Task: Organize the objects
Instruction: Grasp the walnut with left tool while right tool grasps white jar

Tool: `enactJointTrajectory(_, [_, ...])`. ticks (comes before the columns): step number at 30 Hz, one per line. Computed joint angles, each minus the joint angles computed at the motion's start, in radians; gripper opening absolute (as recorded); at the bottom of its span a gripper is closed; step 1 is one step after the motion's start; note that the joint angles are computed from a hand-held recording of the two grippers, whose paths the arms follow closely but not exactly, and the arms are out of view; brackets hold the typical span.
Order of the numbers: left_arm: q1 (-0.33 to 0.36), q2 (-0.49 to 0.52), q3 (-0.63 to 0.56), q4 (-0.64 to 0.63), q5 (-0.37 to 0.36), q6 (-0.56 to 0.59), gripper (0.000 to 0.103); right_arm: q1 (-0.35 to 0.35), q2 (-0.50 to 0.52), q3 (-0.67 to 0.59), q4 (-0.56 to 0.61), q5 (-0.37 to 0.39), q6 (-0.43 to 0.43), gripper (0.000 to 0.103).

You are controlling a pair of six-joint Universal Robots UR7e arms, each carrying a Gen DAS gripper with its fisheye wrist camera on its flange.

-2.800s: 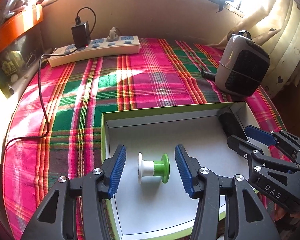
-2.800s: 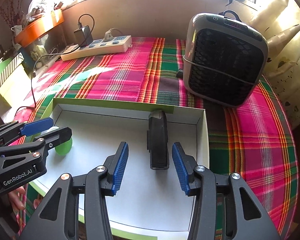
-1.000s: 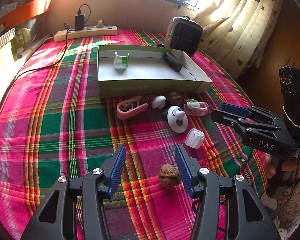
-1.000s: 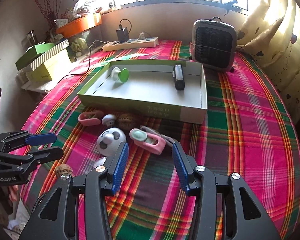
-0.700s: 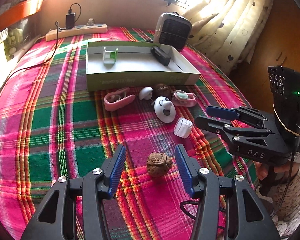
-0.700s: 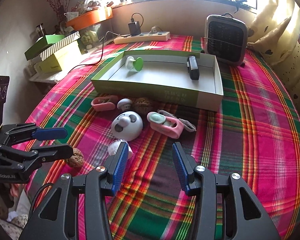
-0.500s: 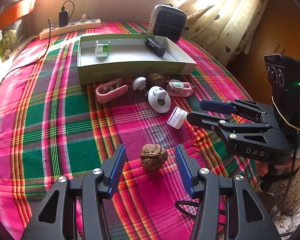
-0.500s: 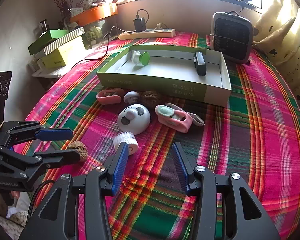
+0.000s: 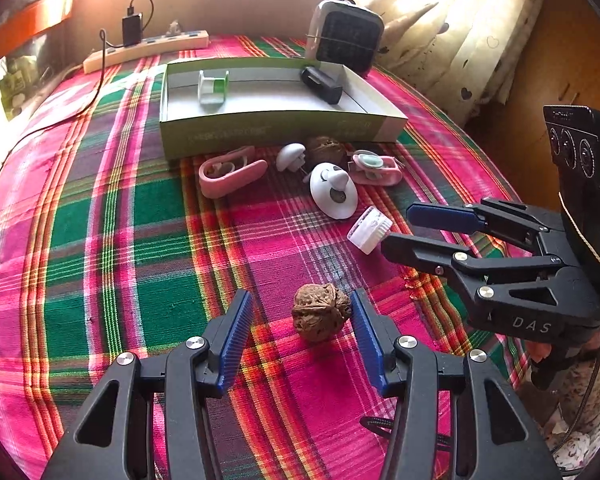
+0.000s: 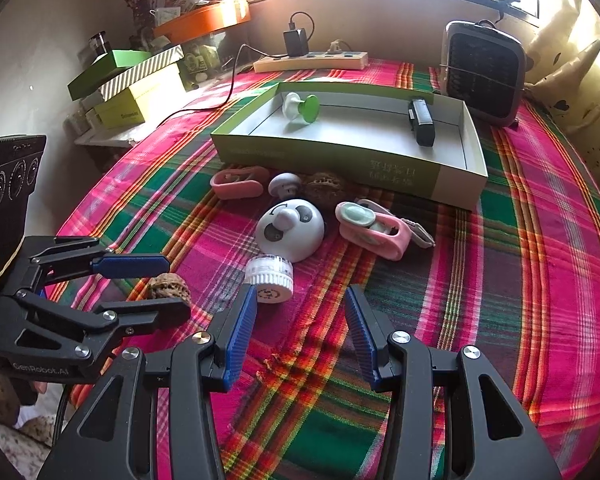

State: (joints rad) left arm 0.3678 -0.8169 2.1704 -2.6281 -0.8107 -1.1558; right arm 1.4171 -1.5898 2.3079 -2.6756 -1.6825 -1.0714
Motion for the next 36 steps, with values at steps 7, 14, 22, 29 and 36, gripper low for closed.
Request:
enactJointTrajectory(7, [0.002, -0.008, 0.006, 0.008, 0.011, 0.001, 0.038, 0.003, 0.012, -0.002, 0.010, 0.004, 0.002, 0.047])
enactJointTrajectory(14, [0.007, -0.013, 0.014, 0.000, 0.019, -0.003, 0.029, 0.017, 0.034, 0.001, -0.001, -0.007, 0.004, 0.047])
enactJointTrajectory(22, [0.012, -0.015, 0.023, -0.021, 0.029, -0.002, 0.028, 0.032, 0.061, 0.008, -0.054, -0.019, 0.006, 0.047])
enactJointTrajectory(29, [0.020, -0.012, 0.024, -0.043, 0.036, 0.004, 0.028, 0.036, 0.074, 0.023, -0.110, -0.022, -0.023, 0.047])
enactJointTrajectory(36, [0.024, -0.008, 0.020, -0.043, 0.043, 0.005, 0.028, 0.033, 0.077, 0.034, -0.152, -0.024, -0.042, 0.036])
